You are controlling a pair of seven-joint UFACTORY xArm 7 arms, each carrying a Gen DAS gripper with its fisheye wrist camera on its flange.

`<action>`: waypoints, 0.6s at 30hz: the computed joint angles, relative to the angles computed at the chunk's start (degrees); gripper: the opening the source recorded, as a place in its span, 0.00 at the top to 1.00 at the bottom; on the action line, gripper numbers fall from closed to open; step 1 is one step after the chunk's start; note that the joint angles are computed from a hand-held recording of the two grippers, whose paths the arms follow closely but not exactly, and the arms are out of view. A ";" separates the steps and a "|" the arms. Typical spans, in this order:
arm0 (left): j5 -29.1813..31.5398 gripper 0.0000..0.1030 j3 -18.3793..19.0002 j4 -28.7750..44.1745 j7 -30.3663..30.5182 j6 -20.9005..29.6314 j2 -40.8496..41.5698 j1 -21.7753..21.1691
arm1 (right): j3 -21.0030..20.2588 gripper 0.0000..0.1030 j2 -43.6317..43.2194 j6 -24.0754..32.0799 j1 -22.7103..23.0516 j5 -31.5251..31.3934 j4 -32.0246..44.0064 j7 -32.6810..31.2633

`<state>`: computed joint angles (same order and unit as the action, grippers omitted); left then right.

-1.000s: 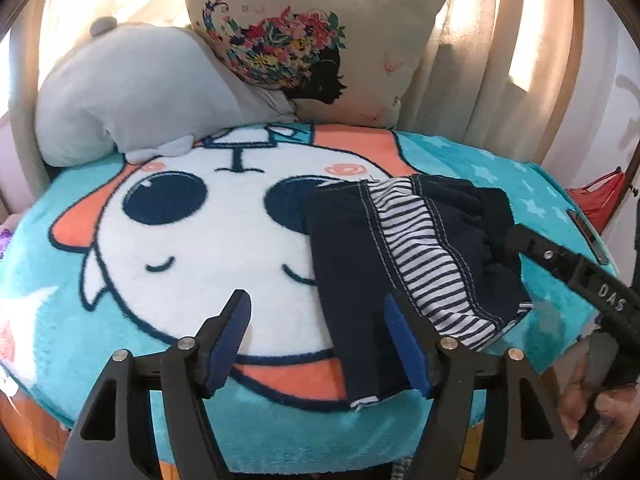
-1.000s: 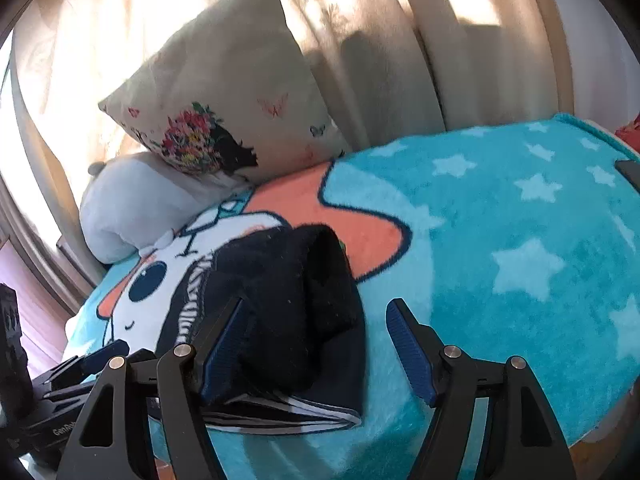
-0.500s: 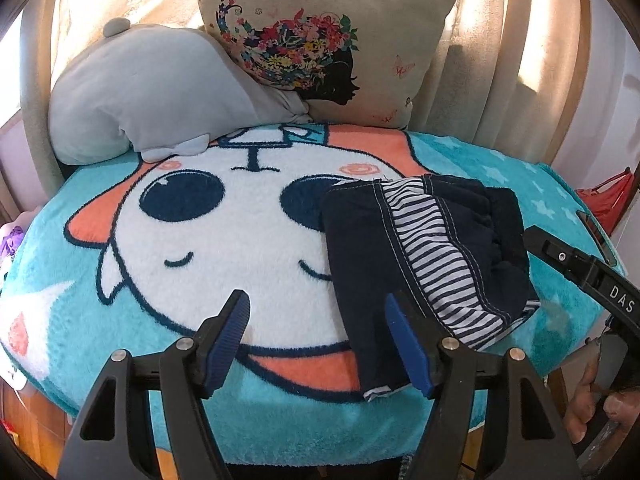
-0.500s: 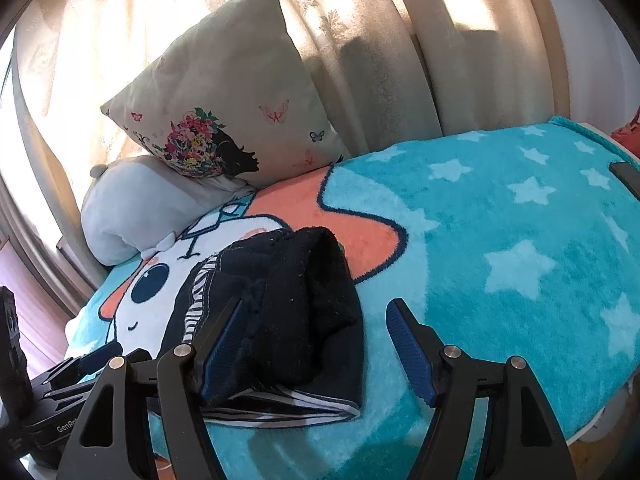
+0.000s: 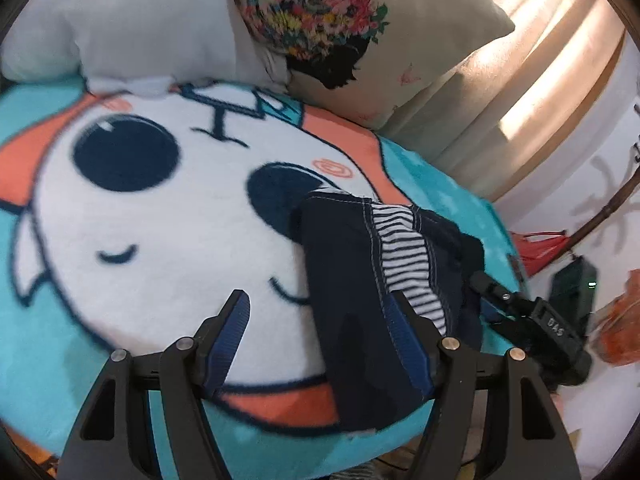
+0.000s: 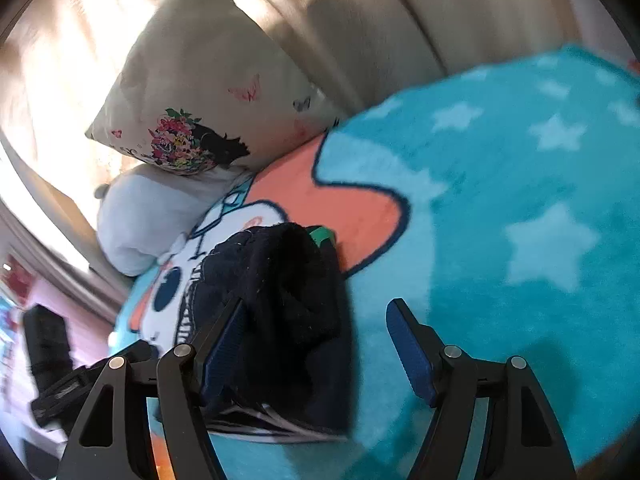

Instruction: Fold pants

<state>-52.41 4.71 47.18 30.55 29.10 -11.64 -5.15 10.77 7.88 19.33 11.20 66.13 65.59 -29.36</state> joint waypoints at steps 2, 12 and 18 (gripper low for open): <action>-2.39 0.33 0.92 2.70 1.98 3.60 2.89 -0.26 | 0.22 0.26 1.60 3.43 -1.18 3.97 1.84 -2.71; -4.59 0.25 -3.70 8.93 4.99 5.69 9.02 1.94 | 0.50 0.24 7.24 13.92 -3.57 15.70 8.37 -11.04; -5.30 0.50 -4.96 7.61 7.02 4.56 7.92 1.25 | 1.05 0.41 7.49 10.07 -1.71 11.32 8.64 -10.57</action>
